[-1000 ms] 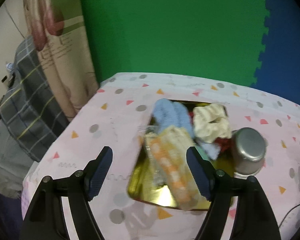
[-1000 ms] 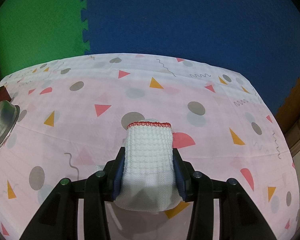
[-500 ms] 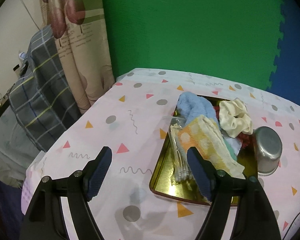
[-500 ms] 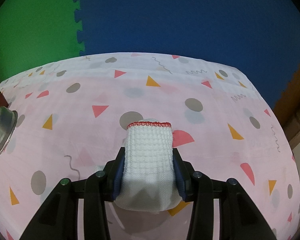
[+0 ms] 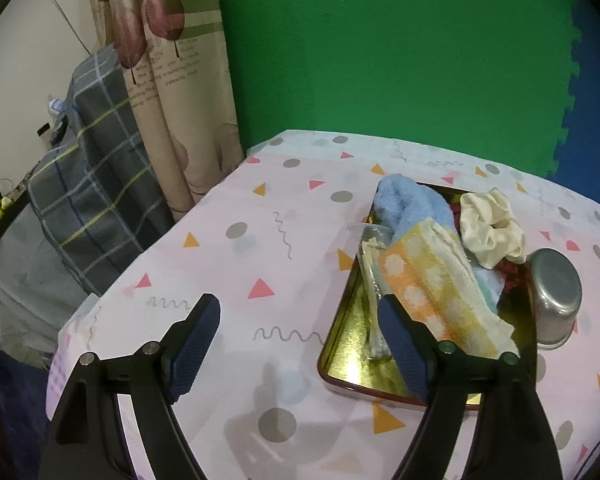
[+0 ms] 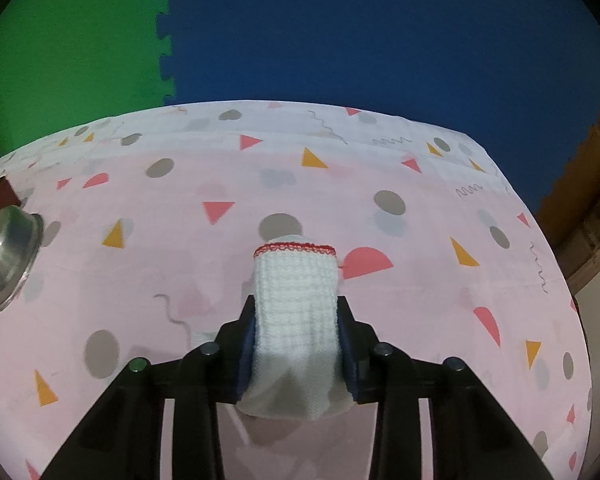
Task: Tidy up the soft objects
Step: 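Lift the left tool away from the gold tin, then carry the white knit sock over the gold tin with the right tool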
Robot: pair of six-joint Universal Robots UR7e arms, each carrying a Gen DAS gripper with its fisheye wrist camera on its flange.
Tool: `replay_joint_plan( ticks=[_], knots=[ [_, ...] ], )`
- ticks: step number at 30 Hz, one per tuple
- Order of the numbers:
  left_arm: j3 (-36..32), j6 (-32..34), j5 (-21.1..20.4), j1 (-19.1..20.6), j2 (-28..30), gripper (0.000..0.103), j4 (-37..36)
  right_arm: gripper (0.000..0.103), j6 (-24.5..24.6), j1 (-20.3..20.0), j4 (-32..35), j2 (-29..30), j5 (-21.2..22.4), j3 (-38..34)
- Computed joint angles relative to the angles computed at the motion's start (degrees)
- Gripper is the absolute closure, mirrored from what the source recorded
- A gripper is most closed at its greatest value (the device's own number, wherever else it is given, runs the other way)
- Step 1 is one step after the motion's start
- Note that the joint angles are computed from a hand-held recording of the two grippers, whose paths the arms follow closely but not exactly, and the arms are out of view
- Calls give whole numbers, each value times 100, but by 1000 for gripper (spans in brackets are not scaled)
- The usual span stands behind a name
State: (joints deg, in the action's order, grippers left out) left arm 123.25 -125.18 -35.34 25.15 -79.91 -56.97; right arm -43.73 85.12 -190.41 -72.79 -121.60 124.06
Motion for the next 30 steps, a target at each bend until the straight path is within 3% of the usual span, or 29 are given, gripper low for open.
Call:
replay_joint_plan(
  ticks=[16,30],
  knots=[
    [142,-99,-10,-55,-241,21,-93,69,353,816,674,-319,326,239],
    [165,-117,-62,-46,-289,20,-180,69,457,1482,950,-119,588,262]
  ],
)
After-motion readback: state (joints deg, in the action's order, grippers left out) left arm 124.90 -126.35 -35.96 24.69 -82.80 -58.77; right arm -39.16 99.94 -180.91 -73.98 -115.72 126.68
